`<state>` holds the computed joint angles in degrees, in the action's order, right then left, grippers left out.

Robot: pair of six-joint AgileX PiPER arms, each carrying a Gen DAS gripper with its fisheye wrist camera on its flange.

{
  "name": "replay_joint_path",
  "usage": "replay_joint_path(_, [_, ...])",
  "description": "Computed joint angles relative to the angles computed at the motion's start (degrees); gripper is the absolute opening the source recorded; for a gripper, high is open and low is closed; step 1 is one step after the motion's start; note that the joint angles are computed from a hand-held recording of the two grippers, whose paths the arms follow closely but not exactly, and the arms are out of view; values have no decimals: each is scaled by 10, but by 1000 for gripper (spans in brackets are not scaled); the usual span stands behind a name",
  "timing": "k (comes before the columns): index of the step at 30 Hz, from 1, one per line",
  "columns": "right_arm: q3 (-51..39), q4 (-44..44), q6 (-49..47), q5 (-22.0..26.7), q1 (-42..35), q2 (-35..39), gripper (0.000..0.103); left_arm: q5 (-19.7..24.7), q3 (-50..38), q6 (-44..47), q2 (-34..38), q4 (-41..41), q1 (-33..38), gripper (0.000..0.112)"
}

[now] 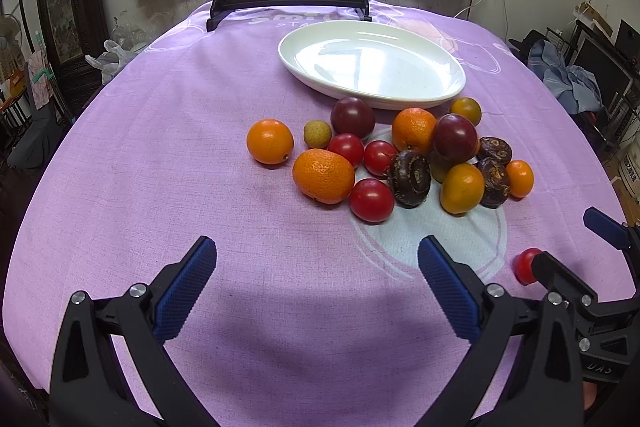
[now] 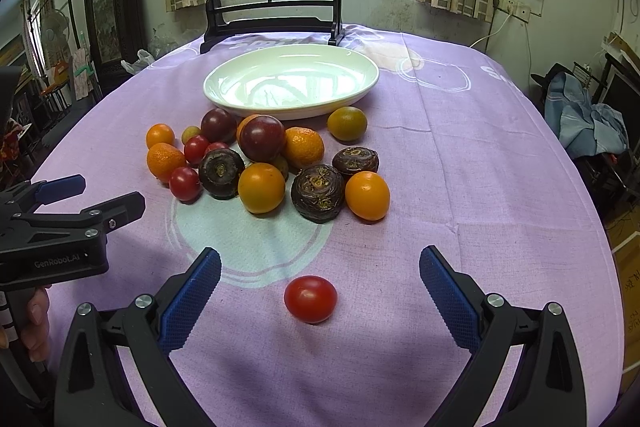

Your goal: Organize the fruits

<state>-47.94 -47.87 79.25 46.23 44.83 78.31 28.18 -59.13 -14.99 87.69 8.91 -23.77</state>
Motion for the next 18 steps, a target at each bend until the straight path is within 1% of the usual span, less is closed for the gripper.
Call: replay_joint_path(18, [1,-2,3,-6,-1,4,100,-1,1,-2,2,1,-2,99])
